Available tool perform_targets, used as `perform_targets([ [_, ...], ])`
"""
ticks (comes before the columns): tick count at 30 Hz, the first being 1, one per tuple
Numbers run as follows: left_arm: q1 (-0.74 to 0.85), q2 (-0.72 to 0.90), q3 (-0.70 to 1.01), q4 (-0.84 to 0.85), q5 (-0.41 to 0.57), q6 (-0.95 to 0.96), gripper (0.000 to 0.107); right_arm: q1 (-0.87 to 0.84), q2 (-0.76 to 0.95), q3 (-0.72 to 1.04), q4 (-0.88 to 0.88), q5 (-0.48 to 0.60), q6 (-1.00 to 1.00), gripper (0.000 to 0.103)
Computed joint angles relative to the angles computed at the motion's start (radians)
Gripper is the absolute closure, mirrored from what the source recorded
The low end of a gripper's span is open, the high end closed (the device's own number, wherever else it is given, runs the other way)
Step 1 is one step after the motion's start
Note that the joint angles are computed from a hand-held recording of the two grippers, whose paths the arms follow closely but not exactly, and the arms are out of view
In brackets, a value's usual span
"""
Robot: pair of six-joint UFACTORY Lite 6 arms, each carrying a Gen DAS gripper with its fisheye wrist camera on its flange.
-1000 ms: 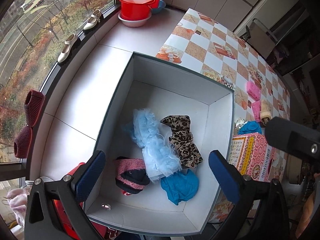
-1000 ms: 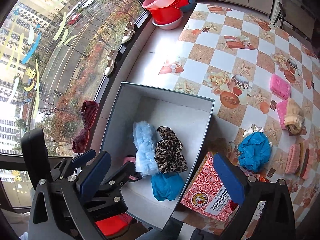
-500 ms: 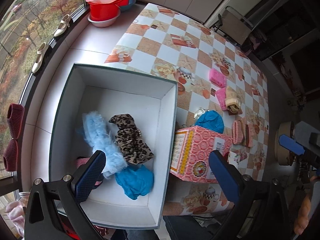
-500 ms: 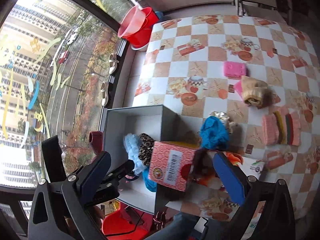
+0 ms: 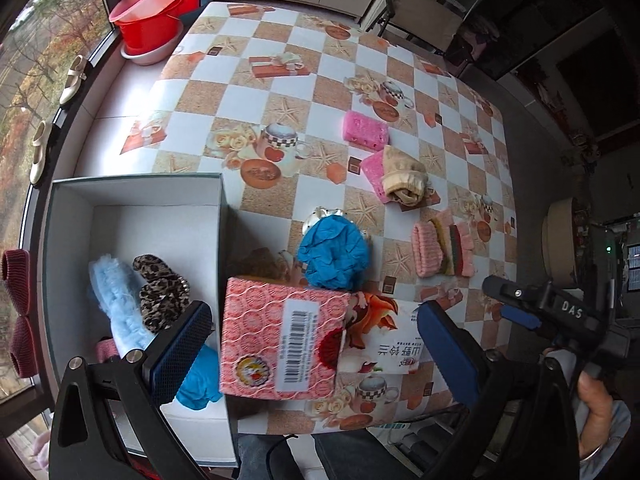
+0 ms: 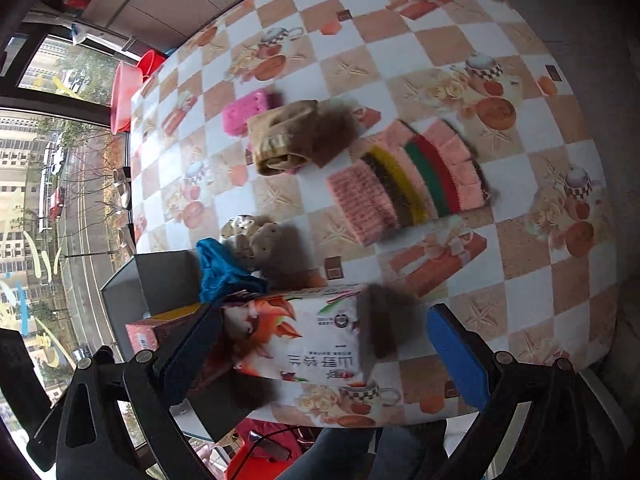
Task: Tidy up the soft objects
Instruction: 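Move both open tools back to the items on the table, then grasp the beige knit sock with left tool while right tool grasps striped knit scarf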
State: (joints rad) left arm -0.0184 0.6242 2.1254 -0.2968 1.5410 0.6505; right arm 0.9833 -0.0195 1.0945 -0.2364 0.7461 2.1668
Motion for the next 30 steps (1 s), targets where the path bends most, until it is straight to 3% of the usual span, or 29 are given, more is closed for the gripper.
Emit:
perform_targets([
  [5, -0.162, 0.004, -0.037, 0.026, -0.052, -0.117, 0.004, -0.022, -0.097, -0.186, 0.018, -0.141, 0.005, 0.000],
  [9, -0.295, 0.102, -0.006, 0.094, -0.099, -0.259, 0.004, -0.026, -0.166, -0.285, 0.014, -0.206, 0.020, 0.000],
  [15, -0.422, 0.295, 0.058, 0.229, -0.133, -0.428, 0.004, -0.007, -0.293, -0.420, -0.029, -0.241, 0.098, 0.000],
  [18, -0.453, 0.383, 0.082, 0.264, -0.092, -0.495, 0.004, 0.014, -0.358, -0.488, -0.069, -0.253, 0.168, 0.000],
  [22, -0.481, 0.367, -0.005, 0.176, -0.138, -0.515, 0.005, 0.047, -0.451, -0.580, -0.118, -0.252, 0.269, 0.000],
  [26, -0.545, 0.303, -0.036, -0.086, -0.159, -0.367, 0.005, 0.090, -0.554, -0.665, -0.149, -0.208, 0.373, 0.000],
  [30, -0.580, 0.235, -0.007, -0.061, -0.228, -0.349, 0.005, 0.093, -0.636, -0.722, -0.102, -0.158, 0.346, 0.000],
])
